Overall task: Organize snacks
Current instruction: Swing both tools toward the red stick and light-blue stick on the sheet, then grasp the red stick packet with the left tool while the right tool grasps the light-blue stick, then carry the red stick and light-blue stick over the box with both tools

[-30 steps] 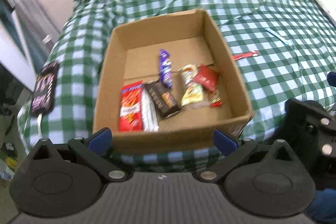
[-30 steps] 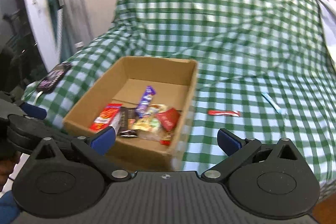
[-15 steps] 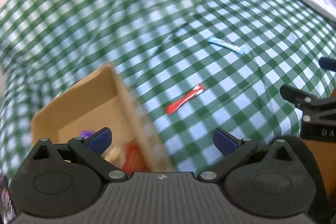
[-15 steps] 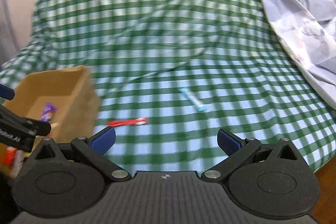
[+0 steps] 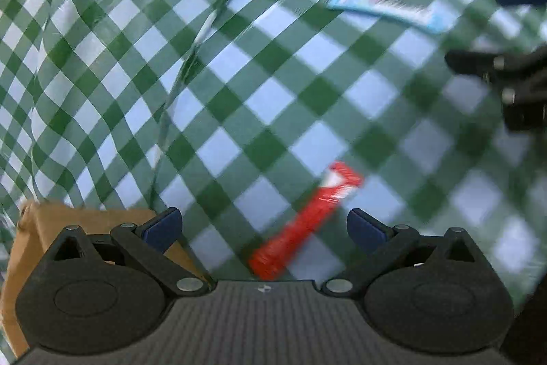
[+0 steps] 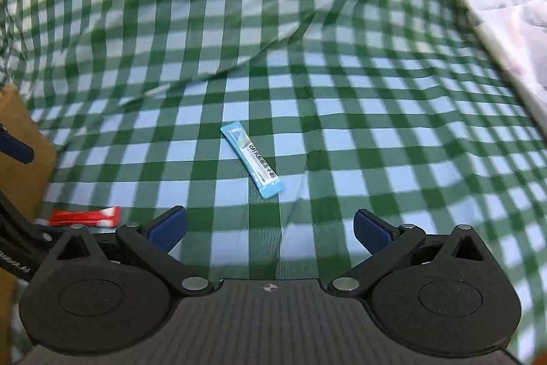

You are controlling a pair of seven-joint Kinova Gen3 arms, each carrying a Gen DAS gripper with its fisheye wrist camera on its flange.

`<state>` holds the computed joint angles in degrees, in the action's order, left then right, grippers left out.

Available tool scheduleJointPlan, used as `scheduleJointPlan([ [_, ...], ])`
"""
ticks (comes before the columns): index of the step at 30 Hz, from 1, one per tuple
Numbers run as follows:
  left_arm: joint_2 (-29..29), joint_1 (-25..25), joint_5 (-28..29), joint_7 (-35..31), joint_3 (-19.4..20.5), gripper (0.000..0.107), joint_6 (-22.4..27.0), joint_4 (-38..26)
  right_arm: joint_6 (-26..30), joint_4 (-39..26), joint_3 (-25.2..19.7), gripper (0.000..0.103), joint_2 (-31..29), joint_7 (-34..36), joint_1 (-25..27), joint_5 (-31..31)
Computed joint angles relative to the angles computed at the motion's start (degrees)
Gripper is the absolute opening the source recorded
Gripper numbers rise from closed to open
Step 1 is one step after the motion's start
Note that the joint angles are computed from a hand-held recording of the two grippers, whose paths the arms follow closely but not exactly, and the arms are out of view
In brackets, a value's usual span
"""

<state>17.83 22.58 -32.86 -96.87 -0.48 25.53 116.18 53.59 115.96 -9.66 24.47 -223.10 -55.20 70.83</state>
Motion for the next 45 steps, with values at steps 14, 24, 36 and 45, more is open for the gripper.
scheduleJointPlan([
  [14,8.9,-6.5,13.8,-14.5,2.8,0.102,12.6,-14.4,-4.2,0.2,0.3,0.103,10.3,-9.6,9.4,25.8],
  [24,5.6,-10.2,20.9,-18.3,3.2,0.011,14.1,-13.4,-2.0,0.8,-7.3,0.019,6.5,-5.4,12.8,19.9],
  [36,-17.6,-18.2,40.0,-31.7,3.5,0.011,13.4,0.5,11.0,0.4,-7.4,0.019,-2.2,-11.4,-2.7,5.0],
  [45,-39.1,-20.1,45.5,-38.8,-8.0,0.011,26.0,4.6,25.4,-9.8,-7.5,0.019,-2.4,-9.1,-18.5,-3.0],
])
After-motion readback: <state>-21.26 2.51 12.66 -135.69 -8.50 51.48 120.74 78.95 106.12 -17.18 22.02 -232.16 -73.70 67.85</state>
